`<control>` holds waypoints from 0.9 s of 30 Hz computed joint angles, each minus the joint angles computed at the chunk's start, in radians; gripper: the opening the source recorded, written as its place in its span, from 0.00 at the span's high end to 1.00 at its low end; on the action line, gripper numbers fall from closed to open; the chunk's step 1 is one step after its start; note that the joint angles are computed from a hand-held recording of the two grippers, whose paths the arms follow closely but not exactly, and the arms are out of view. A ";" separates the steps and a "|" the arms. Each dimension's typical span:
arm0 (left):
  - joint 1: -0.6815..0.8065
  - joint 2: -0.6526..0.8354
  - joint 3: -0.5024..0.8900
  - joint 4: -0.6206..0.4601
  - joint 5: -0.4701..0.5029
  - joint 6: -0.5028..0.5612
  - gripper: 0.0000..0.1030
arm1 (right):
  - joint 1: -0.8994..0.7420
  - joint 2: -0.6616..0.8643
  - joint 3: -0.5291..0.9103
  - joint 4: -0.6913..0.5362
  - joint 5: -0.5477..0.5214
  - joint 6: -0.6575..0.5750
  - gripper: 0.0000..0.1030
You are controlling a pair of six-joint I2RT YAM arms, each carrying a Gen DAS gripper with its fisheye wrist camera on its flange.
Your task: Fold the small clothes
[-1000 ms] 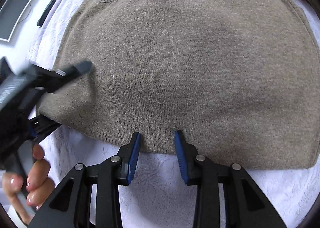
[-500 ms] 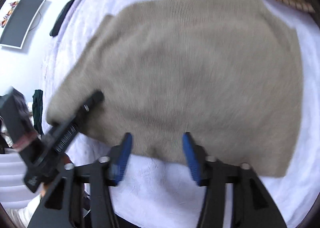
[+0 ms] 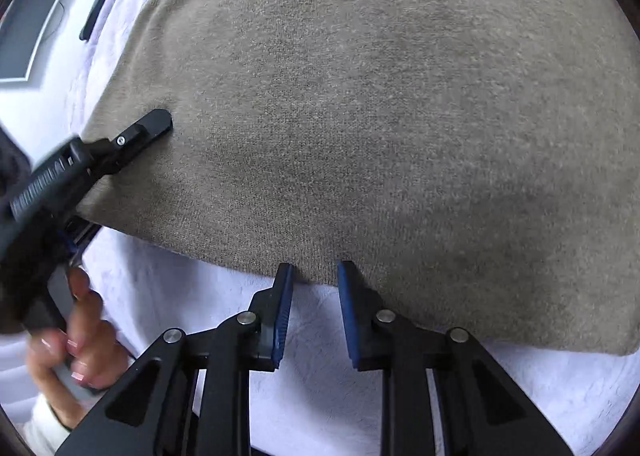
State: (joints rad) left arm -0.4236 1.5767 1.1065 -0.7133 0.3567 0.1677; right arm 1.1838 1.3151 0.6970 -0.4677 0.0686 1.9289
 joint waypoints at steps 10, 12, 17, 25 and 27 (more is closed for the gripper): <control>-0.165 -0.139 -0.067 0.090 -0.152 0.156 0.83 | -0.281 -0.468 0.108 -0.498 -0.036 -0.290 0.56; -0.177 -0.150 -0.083 0.107 -0.175 0.183 0.83 | -0.484 -0.400 0.213 -0.531 -0.166 -0.526 0.14; -0.172 -0.185 -0.140 0.152 -0.200 0.268 0.83 | -0.759 -0.020 0.550 -0.610 -0.452 -0.971 0.12; -0.203 -0.230 -0.207 0.209 -0.237 0.333 0.83 | -0.703 0.722 1.248 -0.986 -0.560 -1.321 0.10; -0.206 -0.232 -0.211 0.214 -0.242 0.338 0.83 | -0.687 0.843 1.370 -1.077 -0.569 -1.367 0.10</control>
State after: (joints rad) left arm -0.6299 1.3442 0.8951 -0.4988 0.1148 0.5056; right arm 0.4970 2.1586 2.0675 -1.5444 -0.5001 0.5616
